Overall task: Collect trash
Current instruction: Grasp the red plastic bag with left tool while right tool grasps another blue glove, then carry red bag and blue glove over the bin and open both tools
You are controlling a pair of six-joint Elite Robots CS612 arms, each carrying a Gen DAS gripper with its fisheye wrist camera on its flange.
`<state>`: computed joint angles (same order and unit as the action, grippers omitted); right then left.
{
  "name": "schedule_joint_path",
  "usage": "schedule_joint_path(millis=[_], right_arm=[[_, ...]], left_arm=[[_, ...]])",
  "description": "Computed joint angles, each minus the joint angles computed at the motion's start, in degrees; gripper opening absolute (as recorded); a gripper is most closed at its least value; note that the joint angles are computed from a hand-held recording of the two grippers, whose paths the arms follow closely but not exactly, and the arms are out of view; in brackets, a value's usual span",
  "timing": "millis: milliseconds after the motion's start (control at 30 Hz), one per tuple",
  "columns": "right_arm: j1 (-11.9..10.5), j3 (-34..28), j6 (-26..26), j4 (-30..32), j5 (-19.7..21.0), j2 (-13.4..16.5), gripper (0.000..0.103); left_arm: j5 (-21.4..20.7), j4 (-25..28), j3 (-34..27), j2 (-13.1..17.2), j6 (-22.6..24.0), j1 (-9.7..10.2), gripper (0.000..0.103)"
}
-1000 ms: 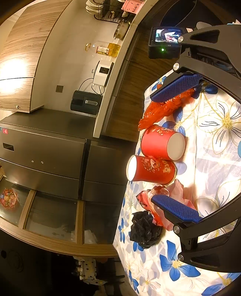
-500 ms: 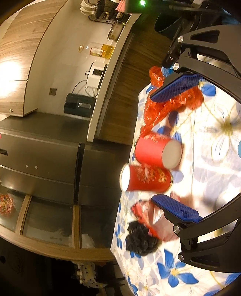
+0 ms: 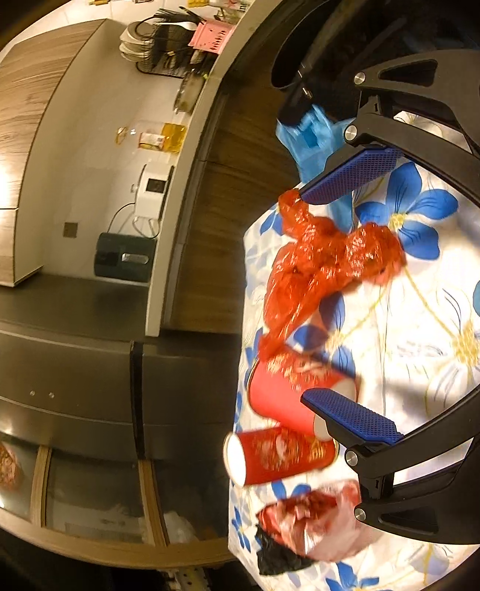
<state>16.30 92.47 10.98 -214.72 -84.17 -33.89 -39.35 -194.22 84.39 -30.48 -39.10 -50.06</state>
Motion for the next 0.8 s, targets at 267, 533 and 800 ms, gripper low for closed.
schedule_joint_path(millis=[267,533,800], right_arm=[[-0.6,2.0,0.7,-4.3,-0.5,-1.2,0.0],[-0.8,3.4,0.8,-6.7,-1.1,-2.0,0.0],[-1.1,4.8,0.2,-9.2,-1.4,-3.0,0.0]], left_arm=[[-7.7,11.7,-2.5,-0.1,-2.9,1.77,0.068],[-13.9,8.9,-2.0,0.1,-2.1,2.62,0.006],[-11.7,1.1,1.4,-1.3,-1.5,1.21,0.003]])
